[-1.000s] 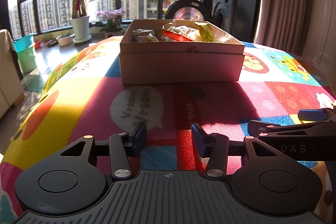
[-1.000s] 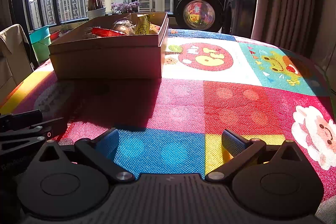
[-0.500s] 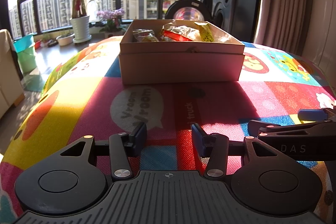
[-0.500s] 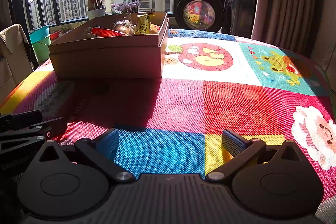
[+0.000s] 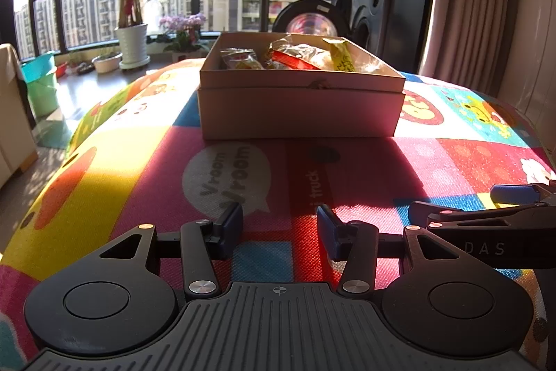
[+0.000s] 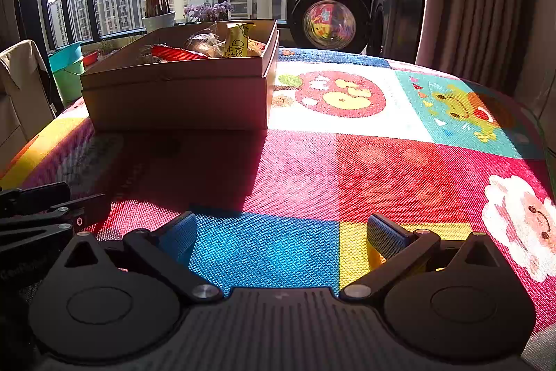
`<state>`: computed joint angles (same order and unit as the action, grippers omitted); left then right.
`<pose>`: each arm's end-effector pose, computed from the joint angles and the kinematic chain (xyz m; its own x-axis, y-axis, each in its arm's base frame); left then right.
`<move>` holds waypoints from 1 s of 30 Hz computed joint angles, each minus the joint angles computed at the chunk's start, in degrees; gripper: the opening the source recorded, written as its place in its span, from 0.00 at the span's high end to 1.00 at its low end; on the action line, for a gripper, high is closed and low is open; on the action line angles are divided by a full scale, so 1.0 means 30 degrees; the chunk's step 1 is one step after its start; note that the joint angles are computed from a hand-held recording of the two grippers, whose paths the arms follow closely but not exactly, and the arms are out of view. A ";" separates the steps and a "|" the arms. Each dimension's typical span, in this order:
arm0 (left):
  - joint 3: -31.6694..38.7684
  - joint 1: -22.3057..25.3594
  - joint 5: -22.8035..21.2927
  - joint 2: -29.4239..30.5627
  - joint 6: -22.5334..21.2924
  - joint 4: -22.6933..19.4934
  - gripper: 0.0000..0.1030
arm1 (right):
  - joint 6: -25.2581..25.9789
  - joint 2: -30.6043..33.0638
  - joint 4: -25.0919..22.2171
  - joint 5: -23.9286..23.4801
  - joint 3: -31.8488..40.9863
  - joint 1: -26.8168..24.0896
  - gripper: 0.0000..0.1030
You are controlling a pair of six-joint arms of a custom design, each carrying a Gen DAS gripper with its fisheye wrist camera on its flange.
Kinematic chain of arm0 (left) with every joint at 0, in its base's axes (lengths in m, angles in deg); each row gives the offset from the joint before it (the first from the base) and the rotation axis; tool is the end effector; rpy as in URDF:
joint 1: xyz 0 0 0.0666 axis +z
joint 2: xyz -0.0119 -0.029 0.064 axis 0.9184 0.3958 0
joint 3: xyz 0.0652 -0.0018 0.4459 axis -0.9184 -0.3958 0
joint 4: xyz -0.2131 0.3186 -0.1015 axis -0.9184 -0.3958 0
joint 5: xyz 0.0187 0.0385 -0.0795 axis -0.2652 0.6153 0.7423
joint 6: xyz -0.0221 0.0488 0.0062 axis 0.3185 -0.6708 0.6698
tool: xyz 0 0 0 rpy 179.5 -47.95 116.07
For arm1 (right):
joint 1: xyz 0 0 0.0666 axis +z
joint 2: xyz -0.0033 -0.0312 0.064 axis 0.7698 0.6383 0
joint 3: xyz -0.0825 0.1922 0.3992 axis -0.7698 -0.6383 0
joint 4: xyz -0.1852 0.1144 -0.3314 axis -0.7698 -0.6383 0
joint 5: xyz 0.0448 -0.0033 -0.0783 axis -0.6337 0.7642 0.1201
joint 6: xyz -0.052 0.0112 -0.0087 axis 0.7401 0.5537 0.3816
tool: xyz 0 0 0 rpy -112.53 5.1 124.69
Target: Organize objects
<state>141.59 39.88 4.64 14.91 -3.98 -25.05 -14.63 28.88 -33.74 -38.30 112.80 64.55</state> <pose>0.4959 -0.2554 0.2478 -0.5085 0.2984 -0.8077 0.5452 0.8377 -0.0337 0.4102 0.0856 0.2602 -0.5750 0.2722 -0.7716 0.4233 0.9060 0.0041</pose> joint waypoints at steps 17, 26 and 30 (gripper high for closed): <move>0.0028 -0.0096 -0.0286 0.0018 -0.0202 -0.0036 0.50 | 0.0003 0.0000 0.0001 -0.0012 0.0000 -0.0006 0.00; 0.0013 -0.0161 -0.0430 0.0008 -0.0285 -0.0031 0.49 | -0.0008 0.0005 -0.0007 -0.0002 0.0007 0.0006 0.00; 0.0021 -0.0148 -0.0405 0.0012 -0.0268 -0.0036 0.49 | -0.0015 0.0010 -0.0005 -0.0004 0.0010 0.0009 0.00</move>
